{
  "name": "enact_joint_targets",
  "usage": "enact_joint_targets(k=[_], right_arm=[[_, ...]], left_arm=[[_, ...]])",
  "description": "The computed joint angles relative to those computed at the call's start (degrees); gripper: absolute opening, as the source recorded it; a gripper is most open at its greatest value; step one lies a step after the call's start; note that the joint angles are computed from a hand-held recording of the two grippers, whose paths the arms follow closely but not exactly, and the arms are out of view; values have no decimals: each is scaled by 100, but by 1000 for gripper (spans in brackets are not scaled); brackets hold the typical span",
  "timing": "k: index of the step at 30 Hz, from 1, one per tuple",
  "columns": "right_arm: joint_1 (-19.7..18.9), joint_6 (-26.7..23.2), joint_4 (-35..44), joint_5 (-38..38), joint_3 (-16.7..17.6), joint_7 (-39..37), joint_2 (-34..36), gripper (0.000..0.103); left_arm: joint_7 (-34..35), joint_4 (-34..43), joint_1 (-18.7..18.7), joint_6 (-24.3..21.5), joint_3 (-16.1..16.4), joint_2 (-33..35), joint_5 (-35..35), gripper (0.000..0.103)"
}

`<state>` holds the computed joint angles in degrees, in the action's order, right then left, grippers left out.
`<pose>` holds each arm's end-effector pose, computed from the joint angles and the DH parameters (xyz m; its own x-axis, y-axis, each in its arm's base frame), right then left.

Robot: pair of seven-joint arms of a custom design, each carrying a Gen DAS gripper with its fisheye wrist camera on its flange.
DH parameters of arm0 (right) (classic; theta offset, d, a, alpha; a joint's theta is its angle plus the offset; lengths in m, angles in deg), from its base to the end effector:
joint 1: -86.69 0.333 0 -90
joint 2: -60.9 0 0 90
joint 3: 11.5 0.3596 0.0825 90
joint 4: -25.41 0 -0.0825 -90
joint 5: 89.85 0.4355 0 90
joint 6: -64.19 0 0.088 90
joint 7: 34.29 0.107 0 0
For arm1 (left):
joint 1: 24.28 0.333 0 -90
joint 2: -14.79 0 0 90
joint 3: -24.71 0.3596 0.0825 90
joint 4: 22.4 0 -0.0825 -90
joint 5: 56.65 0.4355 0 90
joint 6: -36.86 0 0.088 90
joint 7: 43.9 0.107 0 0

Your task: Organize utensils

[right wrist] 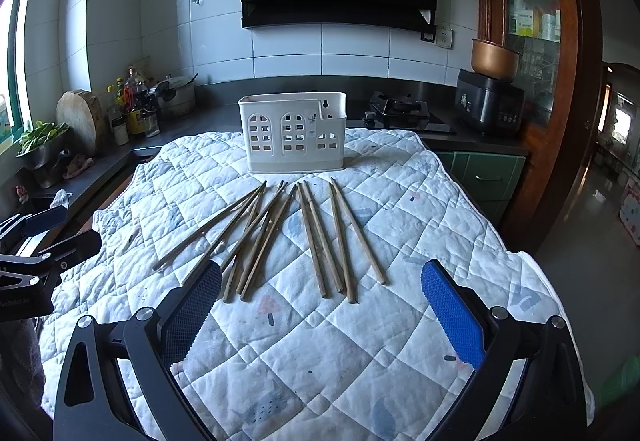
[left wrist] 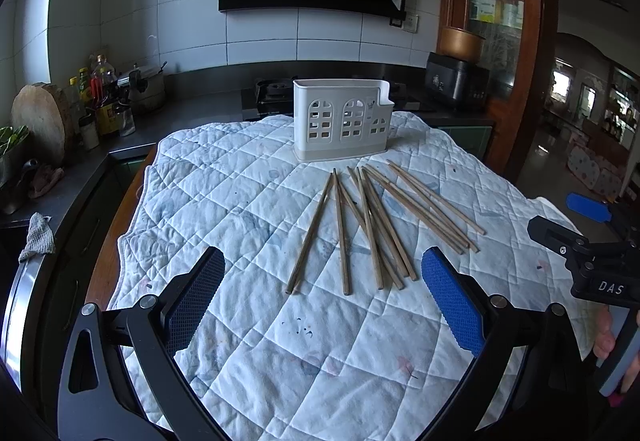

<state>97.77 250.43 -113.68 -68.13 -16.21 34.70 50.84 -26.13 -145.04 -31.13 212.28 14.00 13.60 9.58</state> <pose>0.5429 0.0220 0.5010 0.0730 -0.9973 -0.0009 -0.5472 -0.0393 -0.8361 0.5531 -0.2517 0.5048 -0.1860 -0.9815 0.0446 -0.5455 0.0654 -0.8356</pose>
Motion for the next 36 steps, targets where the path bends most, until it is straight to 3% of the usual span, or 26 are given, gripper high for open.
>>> enact_joint_targets(k=[3,7,18,19,30,36], right_arm=[[-38,11,10,-15,43,22,27,97],[236,60,33,49,-189,-37,76,97],[198,47,34,68,-152,-48,71,97],[356,41,38,99,-314,-103,65,97],[428,8,67,200,-369,-190,81,97],[826,32,92,386,-718,-359,108,97]], left_arm=[[-44,-7,0,-3,4,7,38,98],[-89,-5,2,21,18,28,82,98],[-221,41,-15,25,53,70,246,98],[-219,39,-18,27,54,70,243,98],[-112,58,-41,10,62,102,120,98],[155,83,-76,-1,70,161,-154,98]])
